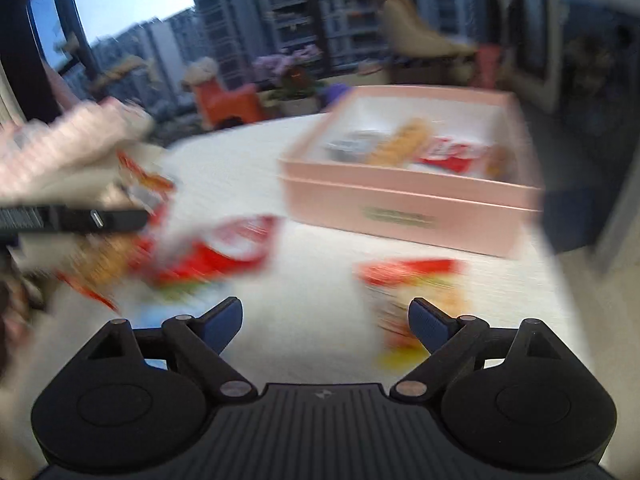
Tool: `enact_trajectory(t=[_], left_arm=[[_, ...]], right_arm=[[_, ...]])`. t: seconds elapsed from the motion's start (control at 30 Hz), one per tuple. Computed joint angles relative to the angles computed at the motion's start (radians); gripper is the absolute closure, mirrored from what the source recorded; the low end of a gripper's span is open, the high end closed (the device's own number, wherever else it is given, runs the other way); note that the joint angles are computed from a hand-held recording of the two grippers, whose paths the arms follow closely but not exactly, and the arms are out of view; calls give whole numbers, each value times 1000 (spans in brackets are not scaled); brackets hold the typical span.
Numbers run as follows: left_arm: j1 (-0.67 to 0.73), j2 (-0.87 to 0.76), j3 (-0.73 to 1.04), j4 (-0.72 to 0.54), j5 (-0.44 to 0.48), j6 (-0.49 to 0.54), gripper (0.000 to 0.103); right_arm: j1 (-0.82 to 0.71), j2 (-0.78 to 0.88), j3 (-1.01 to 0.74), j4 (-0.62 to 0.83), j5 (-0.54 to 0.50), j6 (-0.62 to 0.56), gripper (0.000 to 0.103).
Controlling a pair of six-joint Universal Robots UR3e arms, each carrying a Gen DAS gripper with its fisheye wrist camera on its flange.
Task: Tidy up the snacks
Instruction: 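Lift the biscuit-stick pack with the left tool while the right tool moves to the red duck pack, then grasp the red Beijing-duck pack with the right tool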
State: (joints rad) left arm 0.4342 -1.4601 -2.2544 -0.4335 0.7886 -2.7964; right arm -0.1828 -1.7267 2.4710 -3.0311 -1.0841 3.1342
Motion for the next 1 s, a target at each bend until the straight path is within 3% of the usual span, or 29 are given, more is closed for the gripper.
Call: enact_trajectory(t=[0.07, 0.13, 0.23, 0.37, 0.53, 0.57, 0.73, 0.87, 1.0], left_arm=[[56, 12, -30, 18, 21, -8, 78], [105, 20, -48, -6, 29, 13, 78], [165, 28, -80, -38, 21, 53, 78], [227, 64, -139, -64, -8, 92, 78], [276, 109, -182, -147, -36, 172, 78], [280, 114, -188, -155, -35, 183, 78], [288, 88, -204, -166, -34, 212, 78], [291, 64, -215, -147, -54, 212, 78], [268, 38, -223, -83, -48, 186, 78]], right_arm=[[64, 133, -142, 59, 48, 92, 13], [159, 257, -298, 123, 26, 139, 21], [328, 425, -531, 174, -126, 191, 24], [460, 611, -826, 259, -301, 217, 18], [540, 825, -1202, 509, -490, 279, 18], [549, 837, -1225, 535, -512, 274, 17], [558, 783, -1119, 373, -547, 104, 19], [490, 714, -1031, 328, -479, 33, 19], [474, 781, -1160, 367, -437, 8, 19]])
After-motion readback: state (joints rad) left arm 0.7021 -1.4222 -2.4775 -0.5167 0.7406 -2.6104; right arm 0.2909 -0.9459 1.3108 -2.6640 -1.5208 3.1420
